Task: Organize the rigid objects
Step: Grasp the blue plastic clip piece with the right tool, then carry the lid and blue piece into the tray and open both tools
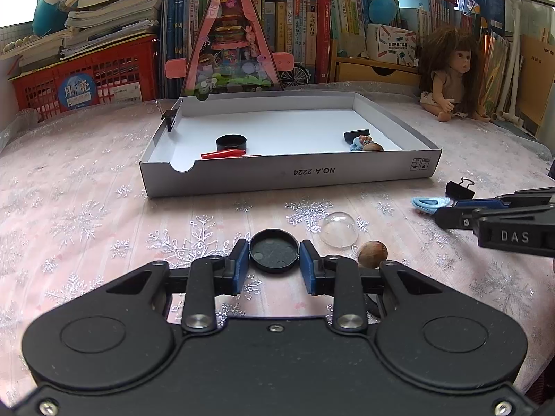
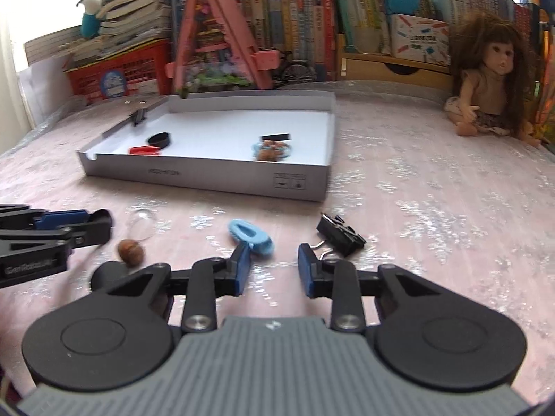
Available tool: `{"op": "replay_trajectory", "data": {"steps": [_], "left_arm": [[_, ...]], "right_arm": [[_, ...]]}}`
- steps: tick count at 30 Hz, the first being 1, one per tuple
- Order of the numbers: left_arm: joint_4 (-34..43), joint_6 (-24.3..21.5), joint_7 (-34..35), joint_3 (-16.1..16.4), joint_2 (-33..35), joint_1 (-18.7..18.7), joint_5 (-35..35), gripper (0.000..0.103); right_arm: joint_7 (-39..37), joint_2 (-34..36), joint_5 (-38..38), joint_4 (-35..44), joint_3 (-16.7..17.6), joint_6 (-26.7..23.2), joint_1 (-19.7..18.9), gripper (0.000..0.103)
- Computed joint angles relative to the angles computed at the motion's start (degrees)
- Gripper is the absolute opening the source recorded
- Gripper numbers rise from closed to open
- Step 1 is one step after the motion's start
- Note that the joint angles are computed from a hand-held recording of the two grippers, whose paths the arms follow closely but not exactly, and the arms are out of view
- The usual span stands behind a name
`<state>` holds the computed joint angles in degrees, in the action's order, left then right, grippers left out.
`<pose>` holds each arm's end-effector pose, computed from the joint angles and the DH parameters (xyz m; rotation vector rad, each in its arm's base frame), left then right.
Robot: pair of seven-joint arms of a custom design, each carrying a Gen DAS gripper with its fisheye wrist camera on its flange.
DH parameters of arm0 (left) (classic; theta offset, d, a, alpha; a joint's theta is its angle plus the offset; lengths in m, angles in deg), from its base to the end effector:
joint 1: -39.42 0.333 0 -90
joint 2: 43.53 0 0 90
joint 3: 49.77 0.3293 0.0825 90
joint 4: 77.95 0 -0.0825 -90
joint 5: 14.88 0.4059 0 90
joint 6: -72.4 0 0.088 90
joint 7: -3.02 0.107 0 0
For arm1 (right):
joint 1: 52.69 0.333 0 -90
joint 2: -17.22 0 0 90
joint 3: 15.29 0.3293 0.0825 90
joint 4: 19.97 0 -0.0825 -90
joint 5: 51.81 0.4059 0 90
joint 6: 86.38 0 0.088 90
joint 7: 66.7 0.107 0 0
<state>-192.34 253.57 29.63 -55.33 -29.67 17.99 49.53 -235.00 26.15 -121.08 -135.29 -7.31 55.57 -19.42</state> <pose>0.5312 -0.3577 0.4145 -1.2848 2.1260 -1.0613 0.4731 0.4155 0.4093 -1.5453 1.8387 -0.8117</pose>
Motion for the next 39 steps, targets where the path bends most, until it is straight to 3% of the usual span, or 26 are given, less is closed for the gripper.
{"op": "replay_trajectory", "data": {"steps": [4, 9, 10, 12, 19, 23, 27, 31, 36, 39], "left_arm": [[0.0, 0.0, 0.1, 0.0, 0.0, 0.0, -0.1, 0.03], [-0.1, 0.1, 0.0, 0.1, 0.0, 0.0, -0.1, 0.03], [-0.1, 0.0, 0.2, 0.0, -0.1, 0.1, -0.4, 0.03], [-0.2, 0.1, 0.2, 0.0, -0.1, 0.1, -0.4, 0.03], [0.1, -0.3, -1.6, 0.6, -0.2, -0.6, 1.1, 0.03], [0.1, -0.2, -1.9, 0.3, -0.1, -0.2, 1.4, 0.03], [0.3, -0.3, -1.6, -0.3, 0.1, 0.1, 0.4, 0.03], [-0.2, -0.2, 2.5, -2.5, 0.0, 2.0, -4.7, 0.03], [0.0, 0.5, 4.9, -2.4, -0.2, 2.2, -8.3, 0.03], [0.4, 0.5, 10.2, -6.0, 0.1, 5.5, -15.0, 0.03]], "right_arm": [[-1.6, 0.5, 1.4, 1.1, 0.4, -6.2, 1.1, 0.035], [0.5, 0.0, -1.9, 0.4, 0.3, -2.1, 1.0, 0.037], [0.2, 0.3, -2.5, 0.9, 0.3, -2.0, 1.1, 0.049], [-1.4, 1.2, -2.9, 2.1, 0.4, -2.0, 1.3, 0.058], [-5.9, 4.9, -2.6, 6.8, -0.4, -6.4, 3.2, 0.069], [-7.4, 6.2, -1.1, 8.3, -1.0, -7.4, 3.8, 0.069], [-5.4, 6.3, -1.5, 8.2, -1.4, -6.4, 4.2, 0.046], [-4.9, 6.2, -2.1, 8.1, -1.6, -6.1, 4.4, 0.044], [-3.9, 5.3, -2.6, 7.5, -1.8, -5.6, 4.1, 0.044], [-2.9, 4.5, -3.0, 7.3, -1.8, -4.8, 3.5, 0.044]]}}
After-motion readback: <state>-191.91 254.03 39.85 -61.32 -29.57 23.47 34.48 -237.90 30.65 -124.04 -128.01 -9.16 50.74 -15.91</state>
